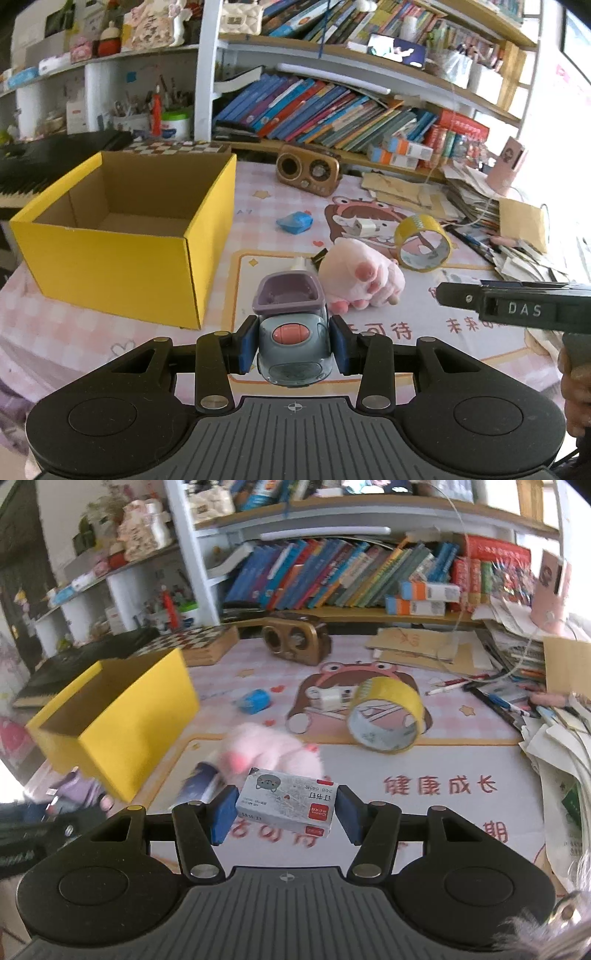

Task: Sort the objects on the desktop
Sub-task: 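Grasp the white-and-red small box with the right tool, then carry the toy car and white box toward the yellow box with both tools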

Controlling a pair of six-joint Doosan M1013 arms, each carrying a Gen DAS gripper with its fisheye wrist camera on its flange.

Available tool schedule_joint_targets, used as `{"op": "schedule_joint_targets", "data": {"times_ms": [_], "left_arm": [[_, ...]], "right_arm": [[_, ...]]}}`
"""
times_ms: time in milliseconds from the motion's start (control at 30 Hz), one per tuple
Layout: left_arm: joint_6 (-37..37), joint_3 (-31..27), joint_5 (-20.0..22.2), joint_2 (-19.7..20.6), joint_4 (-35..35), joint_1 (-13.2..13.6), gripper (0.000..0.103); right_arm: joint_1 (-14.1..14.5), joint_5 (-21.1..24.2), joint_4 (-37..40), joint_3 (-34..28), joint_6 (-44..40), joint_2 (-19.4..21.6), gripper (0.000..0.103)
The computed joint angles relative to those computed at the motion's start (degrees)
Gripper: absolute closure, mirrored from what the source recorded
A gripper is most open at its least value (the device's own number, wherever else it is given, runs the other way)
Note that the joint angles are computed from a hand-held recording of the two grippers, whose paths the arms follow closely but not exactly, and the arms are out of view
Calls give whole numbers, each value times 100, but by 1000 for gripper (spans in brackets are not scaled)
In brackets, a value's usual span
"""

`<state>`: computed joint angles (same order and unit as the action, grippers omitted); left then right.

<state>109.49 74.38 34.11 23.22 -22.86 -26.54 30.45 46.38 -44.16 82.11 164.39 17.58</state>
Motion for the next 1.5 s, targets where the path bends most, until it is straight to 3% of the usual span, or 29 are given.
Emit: {"op": "schedule_joint_targets", "data": {"times_ms": [333, 600, 1033, 1500], "left_arm": [[1532, 220, 393, -133, -1234, 416, 64], [2448, 358, 881, -210, -1811, 734, 64], [3071, 409, 1477, -258, -2163, 1025, 64], [2946, 542, 1402, -339, -2145, 1180, 64]], "right_arm": [[503, 776, -146, -496, 327, 320, 48], [894, 1315, -20, -916, 461, 633, 48], [1289, 1744, -19, -1258, 843, 888, 48], [1361, 1586, 223, -1519, 374, 1053, 48]]}}
